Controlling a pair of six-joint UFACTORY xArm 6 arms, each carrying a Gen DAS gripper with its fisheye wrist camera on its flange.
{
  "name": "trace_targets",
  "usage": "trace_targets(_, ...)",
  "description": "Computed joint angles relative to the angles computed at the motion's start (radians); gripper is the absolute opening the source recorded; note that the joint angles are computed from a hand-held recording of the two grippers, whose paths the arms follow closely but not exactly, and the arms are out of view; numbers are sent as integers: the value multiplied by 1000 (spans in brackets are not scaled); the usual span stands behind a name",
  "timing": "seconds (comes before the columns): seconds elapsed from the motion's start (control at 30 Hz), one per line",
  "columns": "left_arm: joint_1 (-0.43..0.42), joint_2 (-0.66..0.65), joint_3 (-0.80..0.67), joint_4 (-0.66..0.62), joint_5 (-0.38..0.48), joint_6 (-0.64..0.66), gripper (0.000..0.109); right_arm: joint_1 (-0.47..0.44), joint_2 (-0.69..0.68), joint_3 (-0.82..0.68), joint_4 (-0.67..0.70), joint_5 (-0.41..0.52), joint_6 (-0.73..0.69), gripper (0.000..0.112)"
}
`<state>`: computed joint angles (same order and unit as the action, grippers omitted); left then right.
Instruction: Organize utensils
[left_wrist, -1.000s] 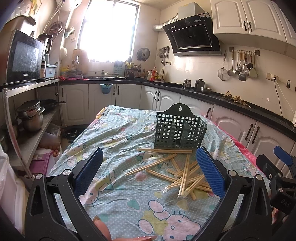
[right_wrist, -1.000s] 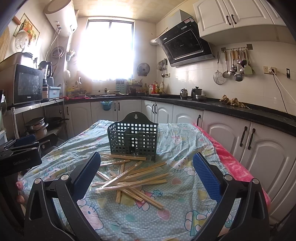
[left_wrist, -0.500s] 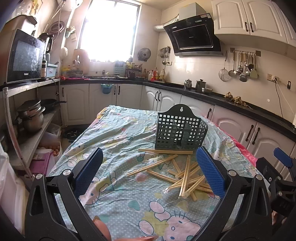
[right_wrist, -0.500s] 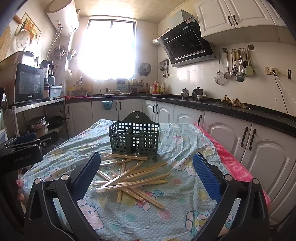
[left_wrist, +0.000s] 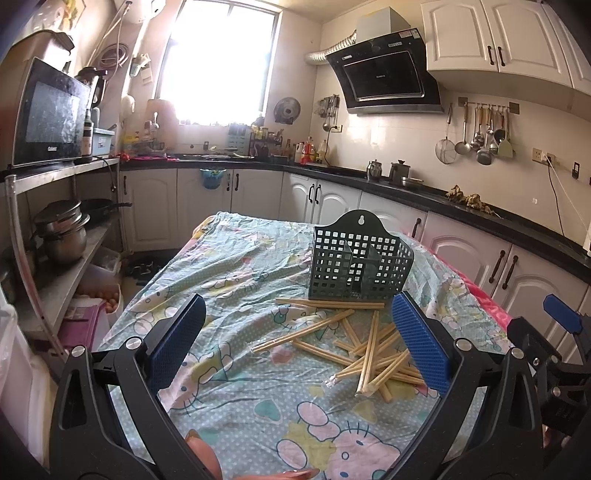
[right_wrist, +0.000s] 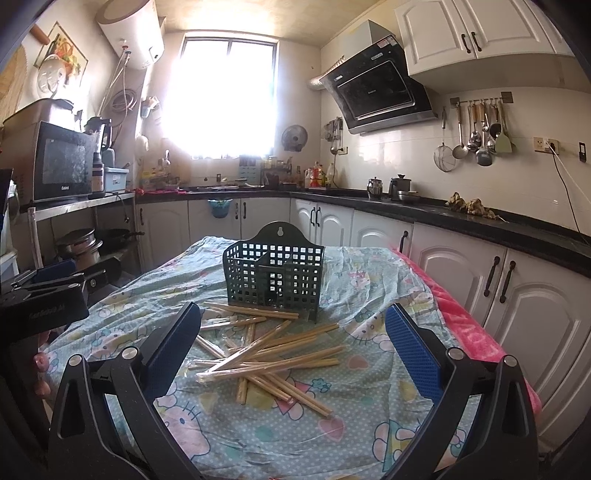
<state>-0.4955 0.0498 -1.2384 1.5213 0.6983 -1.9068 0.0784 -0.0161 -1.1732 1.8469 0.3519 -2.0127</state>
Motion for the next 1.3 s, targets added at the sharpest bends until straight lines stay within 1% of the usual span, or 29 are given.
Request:
trace_targets(0.17,10,-4,7,4,-17,-14,93,0,-3,7,-40,21,20,97)
trace_targets(0.3,41,-11,17,-11,-68,-28,93,-7,2,2,-98,55,76,97)
trace_targets(0.47,70,-26,28,-25,-96,-35,93,-6,39,-44,-211,79,191,97)
trace_targets(0.7,124,-41,29,-76,-131,-8,93,9,105,-130,-375,111,304,97)
trace_targets(0.87,165,-52,26,-93,-175,-6,93,23,159,-198,-467,142,382,97)
trace_targets(0.97,182,-41,0,-125,-177,33,93,30,195,-252,-509,149,424,97)
trace_targets(1.07,218,-22,-26,-137,-237,53,93,32,241,-320,-551,151,469,97)
trace_targets(1.17,248,17,-73,-182,-278,117,93,29,291,-391,-600,164,526,97)
trace_targets(1.3,278,88,-152,-290,-317,240,93,18,379,-510,-681,169,636,97)
